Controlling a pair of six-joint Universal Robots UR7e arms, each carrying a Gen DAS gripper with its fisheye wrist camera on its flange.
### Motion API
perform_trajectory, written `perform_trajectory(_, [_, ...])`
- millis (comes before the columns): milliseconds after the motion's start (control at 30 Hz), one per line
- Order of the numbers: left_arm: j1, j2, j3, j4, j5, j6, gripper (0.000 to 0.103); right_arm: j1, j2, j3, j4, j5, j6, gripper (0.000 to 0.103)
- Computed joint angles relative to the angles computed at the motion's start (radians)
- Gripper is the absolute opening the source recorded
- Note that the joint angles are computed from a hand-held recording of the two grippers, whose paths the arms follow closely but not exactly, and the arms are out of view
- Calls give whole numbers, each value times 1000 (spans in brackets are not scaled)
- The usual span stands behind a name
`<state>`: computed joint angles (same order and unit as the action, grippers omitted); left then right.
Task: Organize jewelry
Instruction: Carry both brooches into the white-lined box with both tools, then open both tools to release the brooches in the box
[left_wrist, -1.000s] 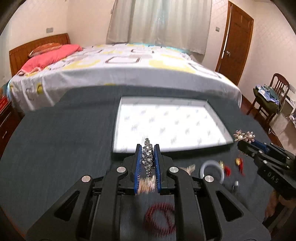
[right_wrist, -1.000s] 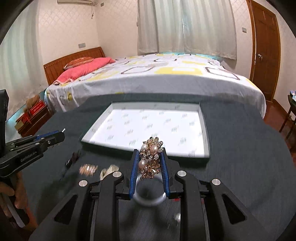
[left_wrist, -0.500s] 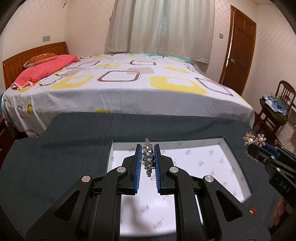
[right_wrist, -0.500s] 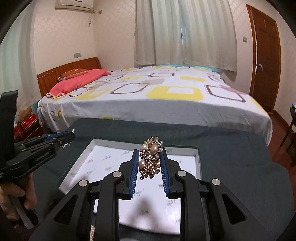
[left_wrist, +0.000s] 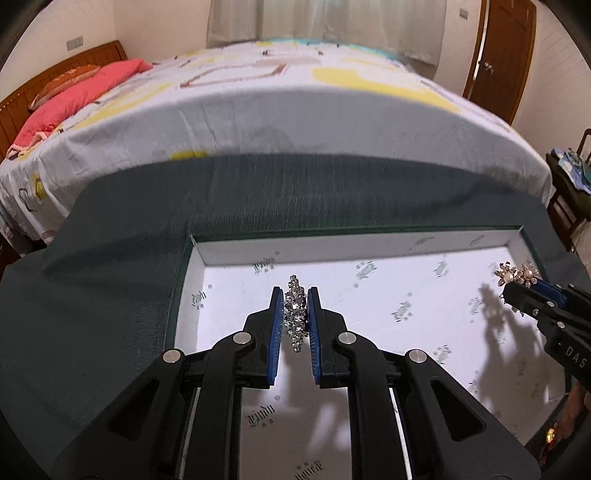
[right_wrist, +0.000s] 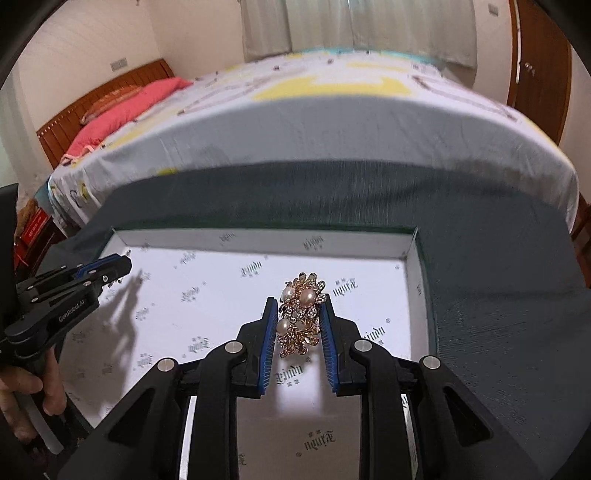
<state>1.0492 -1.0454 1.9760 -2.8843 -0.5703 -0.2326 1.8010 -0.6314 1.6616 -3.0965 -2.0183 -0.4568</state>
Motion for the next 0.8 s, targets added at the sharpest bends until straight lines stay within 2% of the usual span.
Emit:
perform_trajectory(167, [27,5,-37,114,-20,-42,15,-1,15,-38,53,-26,22,24])
perform_trajectory(233, [30,5,-44,134,-30,-49,22,-2,19,-53,74,-31,25,24])
perform_trajectory(267, [31,6,-50,142,-33,-47,32,-2,20,-57,88,-33,27,25])
perform_trajectory(333, [27,6,-47,136,-32,-37,45,-1,21,-60,91,-34,25,35])
perform_trajectory(367, [26,8,-48,128,-31,-28,49,0,20,-55,75,-35,23,48])
perform_trajectory(400, [24,9,-45,118,-28,-21,53,1,18,-47,50,-31,15,55])
perform_trajectory(433, [21,10,-42,108,-21,-16,55,3,14,-37,34,-29,10,56])
perform_trajectory(500, [13,11,-30,70,-9,-1,62,5,11,-30,11,-30,0,56])
perform_trajectory(600, [1,11,-10,-10,10,37,68,4,-23,22,-61,6,-2,56])
perform_trajectory(800, [-84,-11,95,-292,85,147,77,18,-108,158,-211,41,-25,56])
